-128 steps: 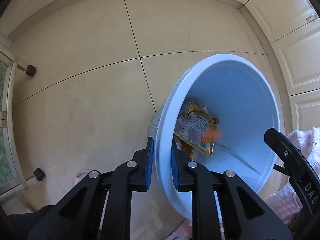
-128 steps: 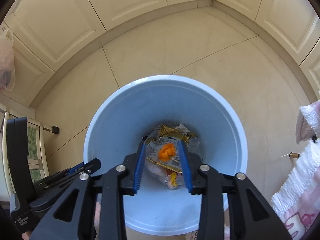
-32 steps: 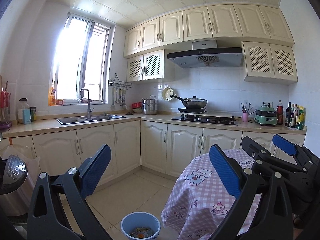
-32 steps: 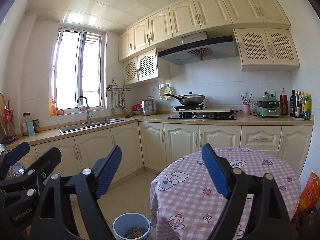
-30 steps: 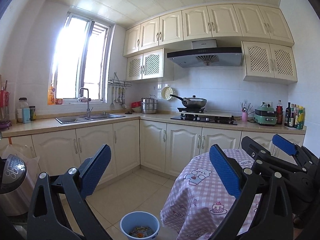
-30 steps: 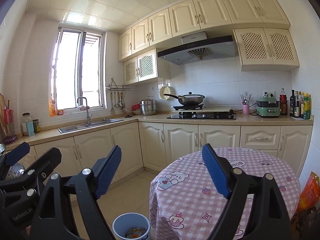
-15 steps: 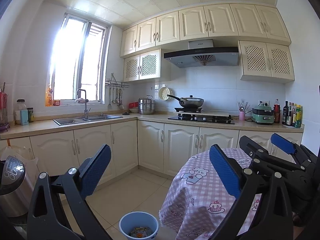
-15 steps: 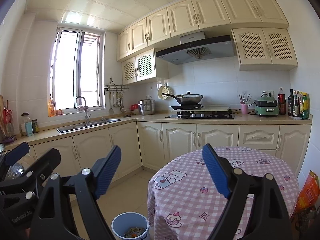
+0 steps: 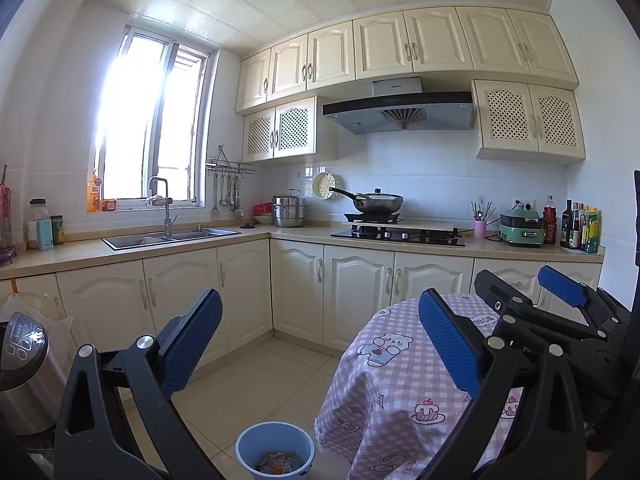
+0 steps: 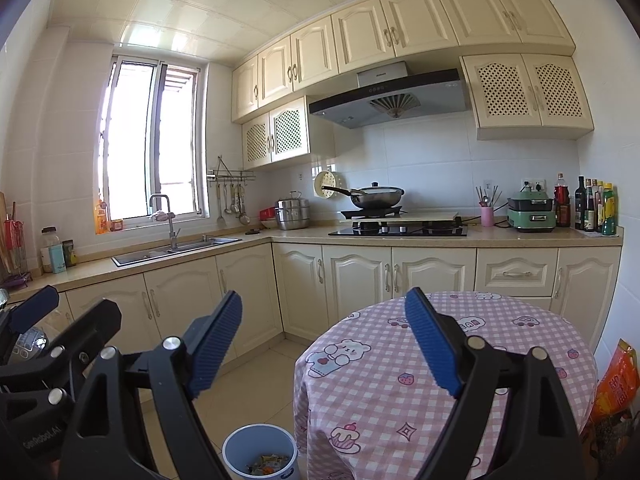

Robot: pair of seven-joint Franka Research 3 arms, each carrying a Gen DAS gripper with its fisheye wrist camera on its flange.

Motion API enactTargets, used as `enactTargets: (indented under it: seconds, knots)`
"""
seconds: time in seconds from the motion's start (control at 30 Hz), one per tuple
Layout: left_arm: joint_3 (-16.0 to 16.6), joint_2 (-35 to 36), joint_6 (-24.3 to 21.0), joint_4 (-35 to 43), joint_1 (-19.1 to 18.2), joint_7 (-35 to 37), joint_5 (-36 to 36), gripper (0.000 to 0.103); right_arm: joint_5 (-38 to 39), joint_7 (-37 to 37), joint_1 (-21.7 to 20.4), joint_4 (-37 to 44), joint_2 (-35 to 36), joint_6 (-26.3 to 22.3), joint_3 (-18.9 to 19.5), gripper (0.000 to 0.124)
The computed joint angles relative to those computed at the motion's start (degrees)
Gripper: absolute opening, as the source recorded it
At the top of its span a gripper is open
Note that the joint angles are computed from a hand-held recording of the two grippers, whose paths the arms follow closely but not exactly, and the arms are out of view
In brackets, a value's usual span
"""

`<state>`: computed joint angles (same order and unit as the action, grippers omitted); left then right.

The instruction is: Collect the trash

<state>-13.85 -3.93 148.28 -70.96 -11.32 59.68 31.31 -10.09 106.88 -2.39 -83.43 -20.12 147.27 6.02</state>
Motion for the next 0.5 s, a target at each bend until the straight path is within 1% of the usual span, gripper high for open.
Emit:
enactTargets:
  seconds: [0.5]
  knots:
    - [-0.04, -0.62, 0.53, -0.96, 0.26, 0.38, -0.69, 0.095, 0.15, -0.15, 0.08, -0.08, -0.07, -0.13, -0.12, 0.082]
